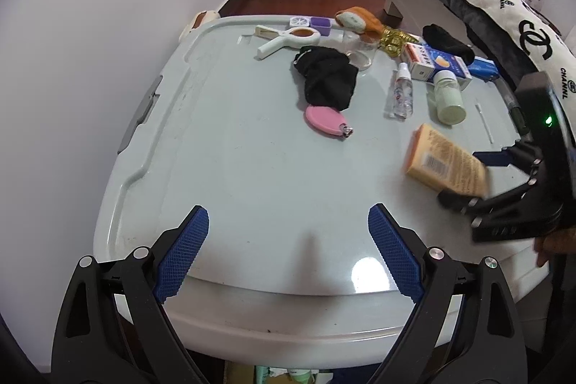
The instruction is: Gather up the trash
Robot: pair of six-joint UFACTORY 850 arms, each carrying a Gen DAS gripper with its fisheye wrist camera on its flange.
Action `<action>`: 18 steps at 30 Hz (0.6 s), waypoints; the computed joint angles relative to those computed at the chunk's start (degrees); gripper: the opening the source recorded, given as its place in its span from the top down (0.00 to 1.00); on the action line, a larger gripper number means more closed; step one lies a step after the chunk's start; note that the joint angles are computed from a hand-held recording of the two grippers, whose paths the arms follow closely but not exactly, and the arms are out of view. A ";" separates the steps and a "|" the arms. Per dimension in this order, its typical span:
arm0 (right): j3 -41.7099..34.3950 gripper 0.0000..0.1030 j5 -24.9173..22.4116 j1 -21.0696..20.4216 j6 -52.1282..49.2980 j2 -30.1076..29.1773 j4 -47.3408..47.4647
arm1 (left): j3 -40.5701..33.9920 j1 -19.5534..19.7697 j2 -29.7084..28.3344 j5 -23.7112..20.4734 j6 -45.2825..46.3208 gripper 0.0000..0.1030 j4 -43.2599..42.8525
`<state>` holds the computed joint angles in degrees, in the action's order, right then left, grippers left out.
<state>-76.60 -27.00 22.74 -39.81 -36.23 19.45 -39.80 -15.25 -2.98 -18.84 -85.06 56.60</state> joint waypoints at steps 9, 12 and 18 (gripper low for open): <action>-2.62 0.21 -2.36 0.12 -2.05 -1.80 2.18 | 0.62 -0.44 0.99 0.22 -1.06 0.15 1.47; -0.95 0.26 -0.29 0.77 1.70 -0.32 0.61 | 0.69 0.31 1.29 0.91 0.69 0.14 -0.34; 9.41 0.27 8.70 3.33 1.29 7.87 4.36 | 1.49 1.17 2.50 0.50 -0.50 0.15 0.24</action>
<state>-67.20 -18.29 26.07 -38.52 -28.36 23.81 -38.30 -14.09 -0.48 -18.34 -85.55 56.83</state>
